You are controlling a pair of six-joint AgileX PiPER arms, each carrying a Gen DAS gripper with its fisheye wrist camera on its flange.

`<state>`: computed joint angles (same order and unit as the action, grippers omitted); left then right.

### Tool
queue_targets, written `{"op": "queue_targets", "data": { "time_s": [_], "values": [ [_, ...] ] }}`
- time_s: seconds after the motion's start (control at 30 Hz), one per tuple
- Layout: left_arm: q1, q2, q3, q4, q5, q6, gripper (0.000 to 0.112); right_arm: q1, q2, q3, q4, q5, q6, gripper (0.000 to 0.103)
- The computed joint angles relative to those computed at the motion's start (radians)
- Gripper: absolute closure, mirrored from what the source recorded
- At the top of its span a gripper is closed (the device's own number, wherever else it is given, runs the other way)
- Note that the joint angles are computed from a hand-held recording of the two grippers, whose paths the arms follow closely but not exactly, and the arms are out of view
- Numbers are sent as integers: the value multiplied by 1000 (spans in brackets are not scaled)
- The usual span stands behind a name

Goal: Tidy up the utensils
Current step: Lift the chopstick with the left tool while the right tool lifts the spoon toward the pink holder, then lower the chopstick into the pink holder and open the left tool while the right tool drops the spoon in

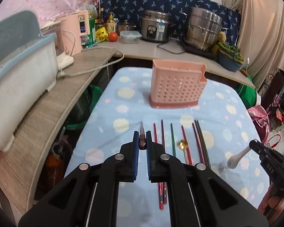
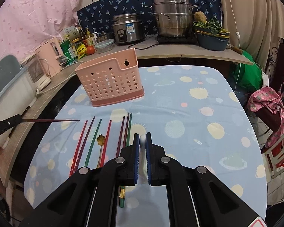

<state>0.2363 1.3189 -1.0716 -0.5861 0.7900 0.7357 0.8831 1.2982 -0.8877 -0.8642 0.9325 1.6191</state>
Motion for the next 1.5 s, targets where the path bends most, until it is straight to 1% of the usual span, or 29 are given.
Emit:
{"op": "queue_targets", "data": {
  "time_s": [0.23, 0.47, 0.63, 0.73, 1.0, 1.07, 1.13, 1.2, 1.33, 1.5],
  "values": [
    [-48, 77, -198, 26, 5, -93, 105, -102, 5, -89, 17, -61, -125, 97],
    [-99, 187, -488, 61, 74, -225, 105, -276, 50, -246, 110, -174, -340, 97],
    [-145, 279, -738, 96, 115, -328, 105, -395, 130, -402, 201, -242, -494, 97],
    [-174, 351, -902, 120, 152, -389, 105, -464, 194, -506, 295, -282, -601, 97],
    [-246, 565, -1302, 223, 237, -538, 105, -546, 365, -754, 446, -303, -792, 97],
    [-262, 603, -1348, 248, 235, -558, 105, -561, 399, -786, 481, -315, -824, 97],
    [-275, 659, -1419, 262, 259, -580, 105, -575, 430, -803, 515, -341, -850, 97],
    [-289, 700, -1457, 276, 270, -592, 105, -588, 459, -818, 541, -357, -872, 97],
    [-303, 744, -1454, 294, 260, -599, 105, -610, 521, -843, 588, -367, -908, 97],
    [-314, 796, -1458, 317, 261, -609, 105, -633, 580, -847, 610, -381, -921, 96]
  ]
}}
